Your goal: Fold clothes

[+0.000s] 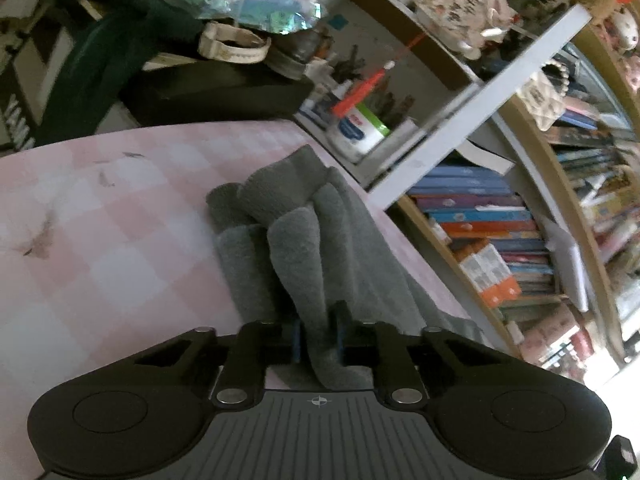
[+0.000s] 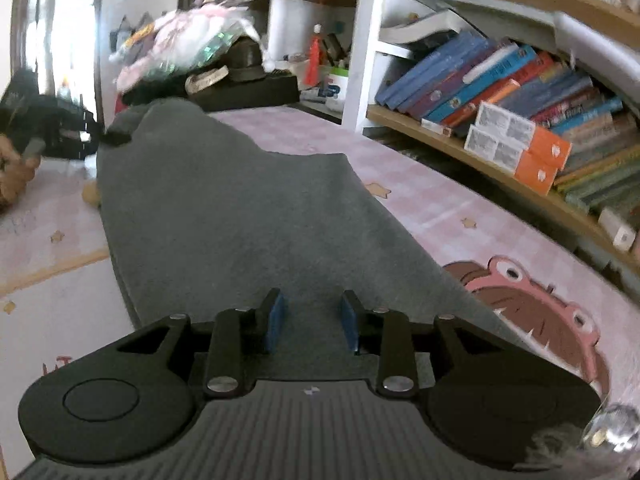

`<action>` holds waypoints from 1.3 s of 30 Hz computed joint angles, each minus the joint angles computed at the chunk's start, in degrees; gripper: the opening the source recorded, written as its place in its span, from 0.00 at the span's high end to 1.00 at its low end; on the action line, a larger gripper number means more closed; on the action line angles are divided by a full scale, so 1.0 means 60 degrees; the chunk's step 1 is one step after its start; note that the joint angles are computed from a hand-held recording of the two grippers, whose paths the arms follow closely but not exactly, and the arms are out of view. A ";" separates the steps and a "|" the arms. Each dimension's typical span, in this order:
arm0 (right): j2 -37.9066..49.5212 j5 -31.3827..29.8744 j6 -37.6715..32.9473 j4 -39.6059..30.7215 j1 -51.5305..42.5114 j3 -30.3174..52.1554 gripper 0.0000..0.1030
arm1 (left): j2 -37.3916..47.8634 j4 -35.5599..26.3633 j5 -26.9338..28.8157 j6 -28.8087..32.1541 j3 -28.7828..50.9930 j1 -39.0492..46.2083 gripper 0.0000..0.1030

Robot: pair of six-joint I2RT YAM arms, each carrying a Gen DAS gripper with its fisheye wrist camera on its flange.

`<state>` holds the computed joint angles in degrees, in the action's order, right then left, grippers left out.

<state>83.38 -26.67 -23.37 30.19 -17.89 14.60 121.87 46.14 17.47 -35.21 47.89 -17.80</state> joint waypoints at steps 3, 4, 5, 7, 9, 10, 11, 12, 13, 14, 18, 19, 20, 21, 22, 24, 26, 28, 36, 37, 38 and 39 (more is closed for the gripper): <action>0.0020 -0.0123 0.0071 -0.0110 -0.0077 0.0081 0.70 | -0.0720 -0.1174 -0.1950 0.1644 0.0116 -0.0878 0.88; -0.0035 -0.0027 0.0064 -0.0054 -0.0021 0.0017 0.69 | -0.1066 -0.1556 -0.2804 0.2328 0.0141 -0.1277 0.89; -0.0104 0.0129 0.0059 0.0041 0.0071 -0.0074 0.68 | -0.1395 -0.1566 -0.3283 0.2792 0.0020 -0.1539 0.89; -0.0218 0.0341 0.0007 0.0225 0.0180 -0.0262 0.67 | -0.1866 -0.1913 -0.3717 0.3143 0.0017 -0.1749 0.89; -0.0269 0.0288 -0.0030 0.0203 0.0128 -0.0305 0.67 | -0.2116 -0.2680 -0.3629 0.2841 0.0291 -0.1619 0.89; -0.0260 0.0150 -0.0019 0.0102 0.0024 -0.0265 0.67 | -0.1962 -0.3814 -0.3251 0.2532 0.0842 -0.1326 0.88; -0.0245 -0.0013 0.0003 -0.0029 -0.0099 -0.0205 0.66 | -0.1808 -0.4327 -0.3077 0.2389 0.1089 -0.1156 0.82; -0.0210 -0.0205 0.0024 -0.0199 -0.0241 -0.0109 0.65 | -0.1643 -0.4813 -0.2918 0.2266 0.1338 -0.0996 0.82; -0.0165 -0.0430 0.0055 -0.0377 -0.0403 -0.0010 0.65 | -0.1470 -0.5239 -0.2757 0.2160 0.1567 -0.0837 0.78; -0.0148 -0.0648 0.0082 -0.0534 -0.0566 0.0052 0.64 | -0.1639 -0.5028 -0.2894 0.1953 0.1317 -0.0850 0.70; -0.0330 -0.1053 -0.0003 -0.0895 -0.0880 0.0018 0.59 | -0.2378 -0.3858 -0.3485 0.1165 0.0118 -0.0955 0.19; -0.0404 -0.1099 -0.0047 -0.0957 -0.0918 -0.0020 0.58 | -0.2538 -0.3576 -0.3582 0.0991 -0.0182 -0.0981 0.19; -0.0479 -0.1145 -0.0093 -0.1021 -0.0956 -0.0057 0.56 | -0.2573 -0.3621 -0.3557 0.0872 -0.0207 -0.0972 0.19; -0.0561 -0.1229 -0.0193 -0.1134 -0.1021 -0.0088 0.54 | -0.2564 -0.3700 -0.3534 0.0765 -0.0222 -0.0961 0.19; -0.0642 -0.1423 -0.0361 -0.1330 -0.1181 -0.0101 0.53 | -0.2458 -0.3879 -0.3544 0.0637 -0.0109 -0.0951 0.19; -0.0789 -0.1918 -0.0776 -0.1834 -0.1613 -0.0090 0.51 | -0.2212 -0.4105 -0.3589 0.0323 0.0141 -0.0917 0.19; -0.0861 -0.2536 -0.1265 -0.2493 -0.2203 0.0017 0.50 | -0.2026 -0.3924 -0.3708 0.0006 0.0240 -0.0917 0.19; -0.0876 -0.3051 -0.1646 -0.3075 -0.2755 0.0127 0.50 | -0.1789 -0.3761 -0.3900 -0.0236 0.0407 -0.0982 0.21; -0.1386 -0.2858 -0.1923 -0.3264 -0.2806 -0.0130 0.49 | -0.0883 -0.3013 -0.3319 -0.1314 0.1004 -0.0950 0.67; -0.1439 -0.2796 -0.1925 -0.3230 -0.2765 -0.0169 0.49 | -0.0847 -0.3106 -0.3309 -0.1342 0.1088 -0.0974 0.71; -0.1429 -0.2802 -0.1931 -0.3238 -0.2773 -0.0162 0.49 | -0.0814 -0.3217 -0.3295 -0.1368 0.1178 -0.0997 0.80; -0.1391 -0.2839 -0.1945 -0.3265 -0.2804 -0.0134 0.49 | -0.0847 -0.3134 -0.3220 -0.1437 0.1136 -0.1002 0.83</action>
<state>75.04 -43.70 -35.04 10.60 -34.72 13.80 116.79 27.33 -1.84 -43.84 54.71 -23.81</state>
